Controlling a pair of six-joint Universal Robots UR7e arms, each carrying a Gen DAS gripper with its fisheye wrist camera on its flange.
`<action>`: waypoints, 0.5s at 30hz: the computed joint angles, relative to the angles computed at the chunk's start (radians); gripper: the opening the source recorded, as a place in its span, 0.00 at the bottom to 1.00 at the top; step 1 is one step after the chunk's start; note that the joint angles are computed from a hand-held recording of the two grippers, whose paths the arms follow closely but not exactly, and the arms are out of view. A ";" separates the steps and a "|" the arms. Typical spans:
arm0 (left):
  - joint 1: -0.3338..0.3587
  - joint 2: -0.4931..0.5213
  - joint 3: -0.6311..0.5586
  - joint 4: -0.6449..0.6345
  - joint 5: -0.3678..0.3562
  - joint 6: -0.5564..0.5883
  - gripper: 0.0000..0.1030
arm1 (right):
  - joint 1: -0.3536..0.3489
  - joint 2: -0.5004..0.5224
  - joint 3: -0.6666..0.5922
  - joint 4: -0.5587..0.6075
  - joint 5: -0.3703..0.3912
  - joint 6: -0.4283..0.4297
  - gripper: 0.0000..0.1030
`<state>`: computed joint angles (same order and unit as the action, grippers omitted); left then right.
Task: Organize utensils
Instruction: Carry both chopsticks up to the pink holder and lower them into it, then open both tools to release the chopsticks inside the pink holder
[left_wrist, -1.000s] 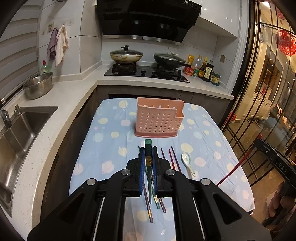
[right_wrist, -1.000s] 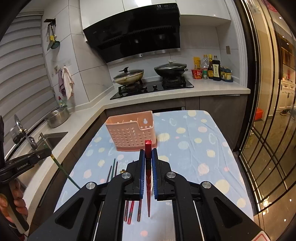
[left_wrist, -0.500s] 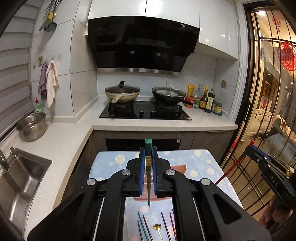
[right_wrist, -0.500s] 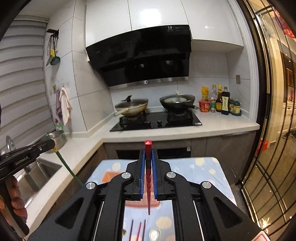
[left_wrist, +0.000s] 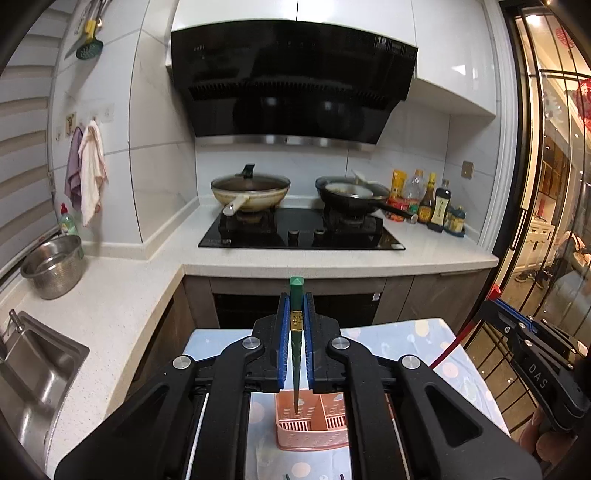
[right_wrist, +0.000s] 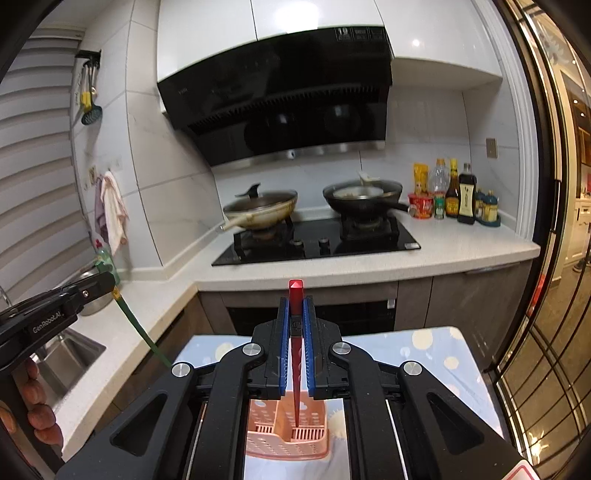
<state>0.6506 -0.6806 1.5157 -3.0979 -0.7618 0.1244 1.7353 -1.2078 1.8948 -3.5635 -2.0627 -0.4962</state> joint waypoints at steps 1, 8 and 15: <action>0.007 0.007 -0.003 0.006 -0.002 -0.004 0.07 | -0.009 0.006 -0.003 0.007 0.000 0.003 0.07; 0.043 0.024 -0.001 0.044 -0.005 -0.042 0.07 | -0.055 0.036 -0.006 0.025 -0.008 0.008 0.07; 0.056 0.004 0.027 0.073 0.015 -0.138 0.46 | -0.060 0.039 0.018 -0.049 -0.028 -0.005 0.34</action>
<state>0.7067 -0.6767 1.5429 -3.0252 -0.7468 -0.0136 1.6753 -1.1687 1.9131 -3.6124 -2.0907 -0.5008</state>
